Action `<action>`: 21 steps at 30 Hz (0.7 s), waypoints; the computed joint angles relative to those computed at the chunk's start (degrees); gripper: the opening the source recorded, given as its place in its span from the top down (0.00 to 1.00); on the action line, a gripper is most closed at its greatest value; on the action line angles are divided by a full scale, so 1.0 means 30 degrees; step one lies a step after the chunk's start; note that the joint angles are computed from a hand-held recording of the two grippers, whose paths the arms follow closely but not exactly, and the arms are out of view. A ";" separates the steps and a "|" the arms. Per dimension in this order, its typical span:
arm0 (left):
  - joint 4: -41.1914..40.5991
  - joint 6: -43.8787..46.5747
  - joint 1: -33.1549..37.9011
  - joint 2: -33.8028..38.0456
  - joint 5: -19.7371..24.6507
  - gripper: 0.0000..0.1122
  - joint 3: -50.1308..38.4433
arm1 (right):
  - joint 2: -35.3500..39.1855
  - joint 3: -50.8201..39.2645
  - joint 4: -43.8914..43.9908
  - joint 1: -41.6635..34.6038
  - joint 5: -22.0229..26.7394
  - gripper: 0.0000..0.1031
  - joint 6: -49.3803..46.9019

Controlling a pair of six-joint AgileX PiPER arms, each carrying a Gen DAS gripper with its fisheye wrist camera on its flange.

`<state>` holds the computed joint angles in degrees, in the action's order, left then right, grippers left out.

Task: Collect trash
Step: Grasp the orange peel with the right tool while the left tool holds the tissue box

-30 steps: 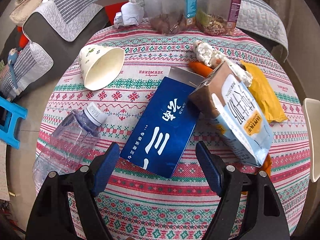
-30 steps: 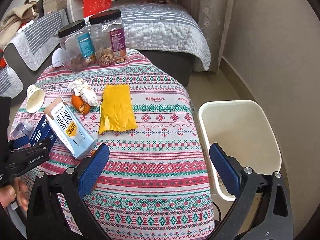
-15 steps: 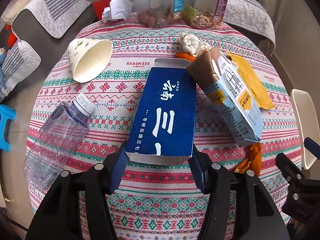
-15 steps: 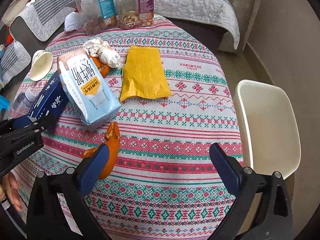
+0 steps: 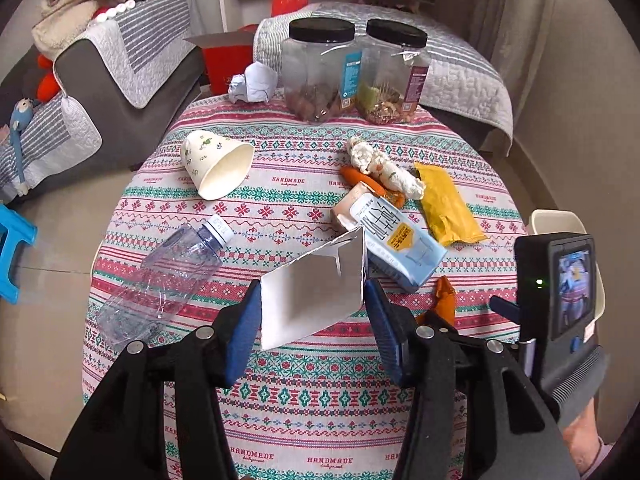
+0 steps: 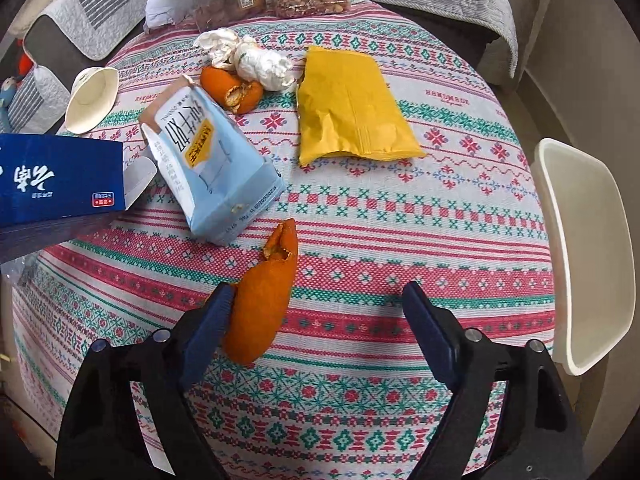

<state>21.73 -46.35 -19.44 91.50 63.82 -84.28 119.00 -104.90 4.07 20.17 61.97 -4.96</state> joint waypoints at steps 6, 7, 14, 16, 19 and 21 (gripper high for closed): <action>0.0482 -0.0353 -0.0405 -0.0845 0.0204 0.54 0.0369 | -0.0389 -0.0204 0.1527 0.0305 0.0601 0.85 -0.1280; 0.0560 -0.0496 -0.0450 -0.0975 0.0211 0.54 0.0496 | -0.0691 0.0114 0.1488 0.0394 0.0386 0.87 -0.1380; 0.0797 -0.1118 -0.0315 -0.1629 -0.0028 0.54 0.0798 | -0.1348 -0.0372 0.4086 -0.0712 0.1305 0.88 -0.2440; 0.0981 -0.1390 -0.0460 -0.1796 -0.0084 0.54 0.0800 | -0.1737 -0.0448 0.4738 -0.1030 0.1445 0.88 -0.2802; 0.1352 -0.1837 -0.0747 -0.1855 -0.0029 0.54 0.0673 | -0.2034 -0.0813 0.5454 -0.1537 0.1727 0.88 -0.3248; 0.1577 -0.2075 -0.0950 -0.1908 0.0041 0.54 0.0582 | -0.2207 -0.0978 0.5898 -0.1833 0.1822 0.88 -0.3451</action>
<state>26.46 -52.58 -22.28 85.77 63.94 -82.54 112.38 -107.84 21.76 14.67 67.43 -15.32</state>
